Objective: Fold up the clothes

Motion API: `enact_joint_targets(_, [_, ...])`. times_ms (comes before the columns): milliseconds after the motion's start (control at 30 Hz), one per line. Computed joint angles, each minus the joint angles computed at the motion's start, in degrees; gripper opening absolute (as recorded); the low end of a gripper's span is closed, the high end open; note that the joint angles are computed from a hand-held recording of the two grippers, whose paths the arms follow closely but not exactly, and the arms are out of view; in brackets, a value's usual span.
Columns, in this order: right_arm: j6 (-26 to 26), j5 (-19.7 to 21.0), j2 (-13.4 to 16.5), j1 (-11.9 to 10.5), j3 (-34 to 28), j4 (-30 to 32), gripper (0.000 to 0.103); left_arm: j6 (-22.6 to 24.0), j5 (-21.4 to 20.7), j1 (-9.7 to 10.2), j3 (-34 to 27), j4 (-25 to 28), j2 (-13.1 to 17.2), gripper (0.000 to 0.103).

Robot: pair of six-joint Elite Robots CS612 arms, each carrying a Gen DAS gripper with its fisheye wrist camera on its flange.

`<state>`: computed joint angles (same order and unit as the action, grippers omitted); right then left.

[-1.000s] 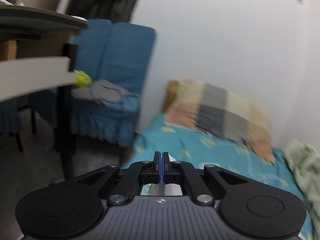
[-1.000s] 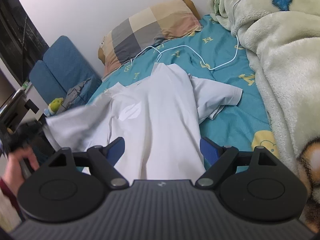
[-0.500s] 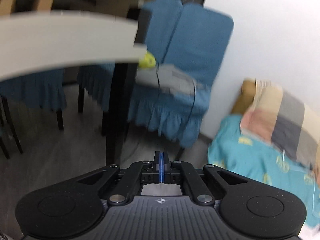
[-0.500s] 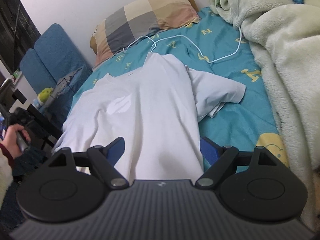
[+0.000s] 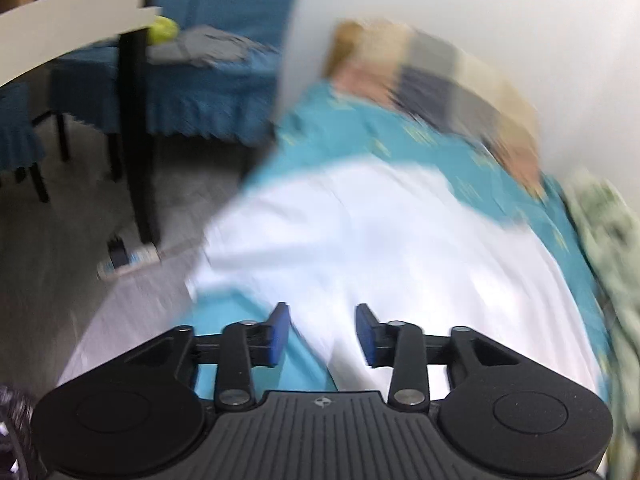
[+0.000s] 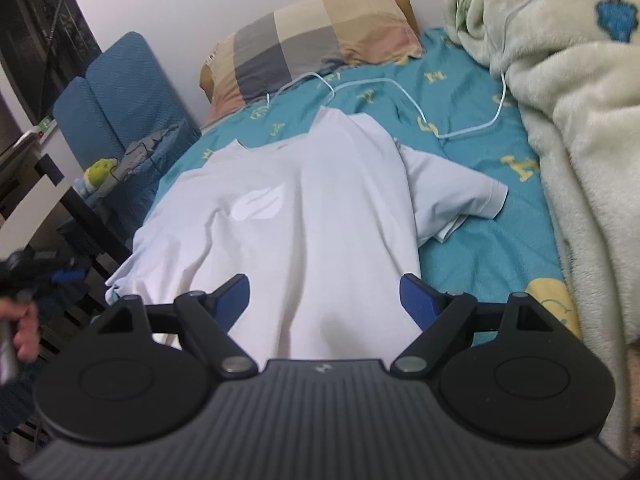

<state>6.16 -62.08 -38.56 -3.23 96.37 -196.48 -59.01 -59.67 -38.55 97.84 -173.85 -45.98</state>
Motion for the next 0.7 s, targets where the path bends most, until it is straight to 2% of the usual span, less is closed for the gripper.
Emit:
enact_joint_targets(100, [0.39,0.56,-0.86,-0.39,1.53,-1.99,0.084,-0.08,-4.76,-3.6,1.12,3.26,-2.03,0.053])
enact_joint_targets(167, [0.43,0.62,-1.5,-0.63,2.64,-3.2,0.084,-0.81,-7.85,-5.99,1.03,5.53,-2.49,0.061])
enact_joint_targets(233, [0.32,0.63,-2.01,-0.85,3.59,-4.19,0.084,-1.73,-11.88,-7.7,0.58,7.62,-2.5,0.064])
enact_joint_targets(333, [0.05,0.75,-2.7,-1.2,4.93,-5.36,0.084,-2.72,-16.8,-9.26,-1.85,11.97,-1.35,0.066])
enact_joint_targets(500, [-0.46,1.37,-3.44,-1.75,6.43,-5.99,0.084,-2.22,-22.16,-9.6,-6.4,20.32,0.8,0.065])
enact_joint_targets(567, [-0.16,1.75,-3.61,-1.97,6.89,-6.41,0.084,-2.47,-23.53,-9.89,-7.22,21.9,1.3,0.057])
enact_joint_targets(633, [0.22,2.21,-3.64,-2.22,7.07,-6.51,0.084,-2.81,-24.9,-10.03,-7.13,22.74,1.2,0.035])
enact_joint_targets(667, [0.48,2.55,-3.64,-2.36,7.17,-6.47,0.084,-3.17,-24.92,-10.13,-6.59,22.98,0.64,0.006])
enact_joint_targets(700, [0.85,2.9,-3.67,-2.51,7.19,-6.29,0.084,-3.53,-24.91,-10.24,-6.04,23.24,0.06,0.004])
